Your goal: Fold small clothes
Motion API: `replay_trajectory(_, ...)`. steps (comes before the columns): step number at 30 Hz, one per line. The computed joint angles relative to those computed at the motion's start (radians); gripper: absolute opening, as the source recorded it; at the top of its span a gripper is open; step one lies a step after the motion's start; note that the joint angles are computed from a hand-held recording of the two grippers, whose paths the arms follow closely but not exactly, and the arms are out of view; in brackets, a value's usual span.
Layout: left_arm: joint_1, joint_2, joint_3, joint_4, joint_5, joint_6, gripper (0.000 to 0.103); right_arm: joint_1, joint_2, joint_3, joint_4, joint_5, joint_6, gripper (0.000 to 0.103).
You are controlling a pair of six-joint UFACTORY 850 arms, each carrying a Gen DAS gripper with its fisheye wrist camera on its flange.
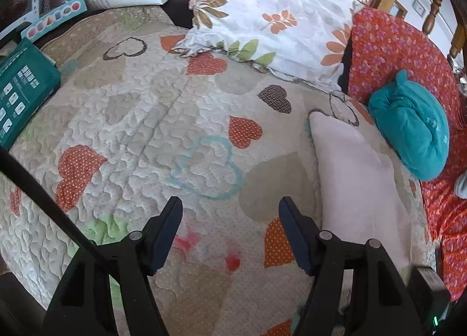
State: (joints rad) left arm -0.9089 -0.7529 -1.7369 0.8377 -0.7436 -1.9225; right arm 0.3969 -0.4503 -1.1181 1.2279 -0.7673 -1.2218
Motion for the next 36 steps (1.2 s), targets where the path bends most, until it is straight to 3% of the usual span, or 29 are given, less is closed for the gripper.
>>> replay_trajectory(4,0.0,0.008,0.011,0.016,-0.008,-0.03,0.069,-0.02,0.099,0.041,-0.015,0.021,-0.087,0.061)
replay_trajectory(7,-0.001,0.003,0.005,0.018,-0.018,-0.035,0.071,-0.072,0.146,0.063,0.117,0.097,-0.168,0.061)
replay_trajectory(9,-0.002,-0.008,-0.009,0.008,-0.019,-0.023,0.072,-0.124,0.126,0.046,0.209,0.137,-0.163,0.061)
replay_trajectory(12,-0.004,-0.035,-0.046,-0.021,-0.023,0.026,0.072,-0.156,0.07,0.012,0.264,0.296,-0.132,0.061)
replay_trajectory(14,-0.01,-0.058,-0.079,-0.037,-0.032,0.066,0.072,-0.175,0.009,-0.027,0.139,0.39,0.036,0.052)
replay_trajectory(15,-0.013,-0.065,-0.09,-0.04,-0.037,0.077,0.072,-0.187,-0.01,-0.037,0.095,0.39,0.127,0.033)
replay_trajectory(16,-0.016,-0.072,-0.103,-0.043,-0.043,0.091,0.072,-0.216,-0.023,-0.044,0.093,0.347,0.175,0.022)
replay_trajectory(18,-0.026,-0.089,-0.133,-0.036,-0.056,0.12,0.072,-0.259,-0.023,-0.044,0.104,0.275,0.222,0.021)
replay_trajectory(21,-0.044,-0.122,-0.189,-0.016,-0.112,0.16,0.072,-0.258,0.013,-0.028,0.033,0.335,0.285,0.025)
replay_trajectory(23,-0.06,-0.146,-0.229,-0.005,-0.146,0.189,0.073,-0.243,0.057,0.007,-0.036,0.403,0.333,0.035)
replay_trajectory(25,-0.072,-0.159,-0.25,-0.004,-0.153,0.208,0.073,-0.248,0.099,0.041,-0.073,0.416,0.347,0.053)
replay_trajectory(31,-0.122,-0.192,-0.27,-0.045,-0.153,0.217,0.074,-0.257,0.217,0.176,-0.128,0.476,0.356,0.055)
replay_trajectory(34,-0.14,-0.214,-0.277,-0.104,-0.155,0.224,0.074,-0.246,0.237,0.225,-0.327,0.502,0.521,0.056)
replay_trajectory(36,-0.147,-0.232,-0.283,-0.151,-0.148,0.231,0.074,-0.227,0.249,0.264,-0.504,0.564,0.651,0.056)
